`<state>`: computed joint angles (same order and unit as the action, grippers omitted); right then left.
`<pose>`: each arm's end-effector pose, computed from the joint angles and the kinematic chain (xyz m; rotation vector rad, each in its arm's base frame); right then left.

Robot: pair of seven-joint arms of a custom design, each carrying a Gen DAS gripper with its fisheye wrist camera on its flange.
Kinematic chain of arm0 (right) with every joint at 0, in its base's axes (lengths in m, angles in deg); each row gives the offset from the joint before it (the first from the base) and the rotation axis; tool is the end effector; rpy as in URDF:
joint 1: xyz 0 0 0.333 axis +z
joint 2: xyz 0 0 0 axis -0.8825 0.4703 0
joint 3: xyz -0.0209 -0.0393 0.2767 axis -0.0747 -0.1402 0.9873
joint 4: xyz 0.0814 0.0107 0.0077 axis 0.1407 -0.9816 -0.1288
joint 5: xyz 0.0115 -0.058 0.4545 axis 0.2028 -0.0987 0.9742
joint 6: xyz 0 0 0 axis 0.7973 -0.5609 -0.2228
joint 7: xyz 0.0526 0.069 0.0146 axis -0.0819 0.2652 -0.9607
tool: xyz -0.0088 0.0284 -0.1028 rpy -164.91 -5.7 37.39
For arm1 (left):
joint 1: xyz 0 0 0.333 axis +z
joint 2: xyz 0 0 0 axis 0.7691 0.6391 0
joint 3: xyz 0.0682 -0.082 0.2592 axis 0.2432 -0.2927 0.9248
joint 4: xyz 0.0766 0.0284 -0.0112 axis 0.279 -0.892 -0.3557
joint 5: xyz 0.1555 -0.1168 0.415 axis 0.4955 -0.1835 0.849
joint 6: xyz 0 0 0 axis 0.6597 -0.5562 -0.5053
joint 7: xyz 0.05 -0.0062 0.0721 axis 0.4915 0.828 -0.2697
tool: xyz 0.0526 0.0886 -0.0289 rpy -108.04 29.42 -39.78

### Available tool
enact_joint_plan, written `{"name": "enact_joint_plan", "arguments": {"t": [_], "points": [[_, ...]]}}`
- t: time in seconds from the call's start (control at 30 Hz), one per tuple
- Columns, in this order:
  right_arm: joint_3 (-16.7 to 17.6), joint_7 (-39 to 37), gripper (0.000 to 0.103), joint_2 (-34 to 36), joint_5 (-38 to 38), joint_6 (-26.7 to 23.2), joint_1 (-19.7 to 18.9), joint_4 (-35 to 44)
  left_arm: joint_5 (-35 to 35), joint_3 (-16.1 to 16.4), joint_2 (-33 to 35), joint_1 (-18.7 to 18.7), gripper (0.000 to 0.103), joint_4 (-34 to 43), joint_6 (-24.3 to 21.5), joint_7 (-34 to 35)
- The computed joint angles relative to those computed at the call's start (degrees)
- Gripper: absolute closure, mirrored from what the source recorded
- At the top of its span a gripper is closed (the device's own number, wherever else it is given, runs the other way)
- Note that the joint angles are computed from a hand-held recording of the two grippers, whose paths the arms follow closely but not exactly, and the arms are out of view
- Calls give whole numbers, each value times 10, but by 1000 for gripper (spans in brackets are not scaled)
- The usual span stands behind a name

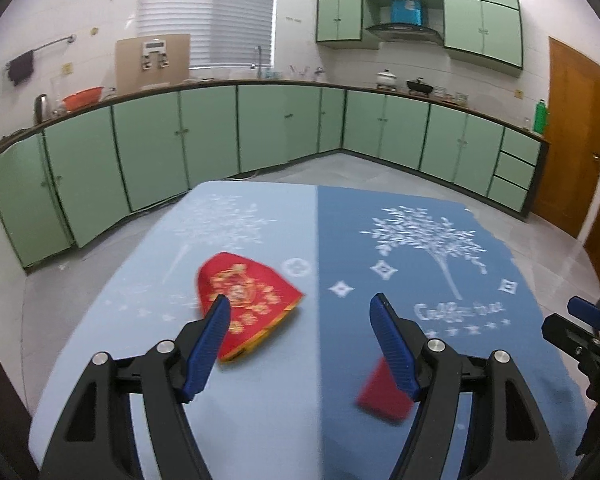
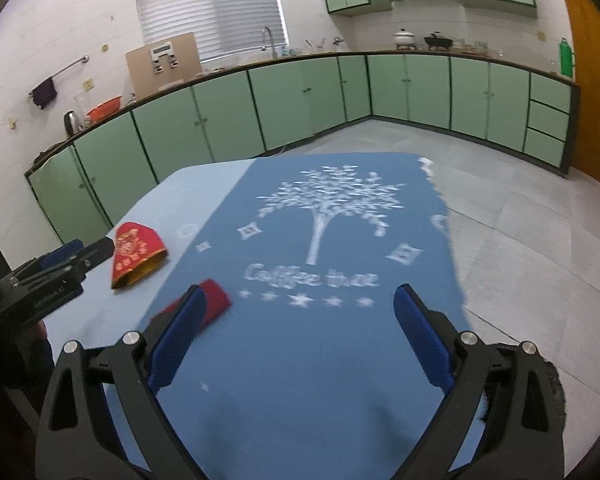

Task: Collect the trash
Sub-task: 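Move both open tools back over the red packet and red pad, then lower the right tool around the dark red scouring pad and close it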

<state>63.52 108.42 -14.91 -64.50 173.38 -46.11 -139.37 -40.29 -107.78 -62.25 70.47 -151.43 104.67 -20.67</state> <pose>0.4311 0.2331 0.3853 -1.7502 1.4356 -0.5147 0.4246 -0.0790 0.3617 -1.7353 1.4877 -0.8189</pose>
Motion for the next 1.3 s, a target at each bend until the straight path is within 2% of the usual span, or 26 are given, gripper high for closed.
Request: {"name": "enact_joint_plan", "arguments": {"t": [0.07, 0.17, 0.3, 0.5, 0.67, 0.83, 0.9, 1.3], "points": [[19, 5, 11, 24, 1, 6, -8, 20, 2, -8, -1, 15, 32, -3, 4, 1], [38, 6, 11, 51, -4, 3, -14, 44, 3, -3, 4, 21, 32, -7, 7, 9], [38, 5, 11, 90, -10, -12, 6, 79, 1, 2, 9, 32, 32, -10, 5, 17], [82, 52, 11, 138, -56, -33, -22, 125, 1, 26, 21, 34, 32, -17, 6, 40], [48, 59, 11, 165, -68, -57, 26, 150, -6, 49, 33, 30, 32, -17, 7, 56], [31, 83, 11, 187, -93, -87, 48, 172, -17, 70, 44, 22, 32, -15, 14, 75], [20, 71, 11, 195, -79, -101, 63, 181, -22, 74, 51, 20, 32, -11, 16, 82], [0, 48, 11, 222, -53, -150, 91, 212, -43, 87, 80, 16, 32, 6, 12, 115]]}}
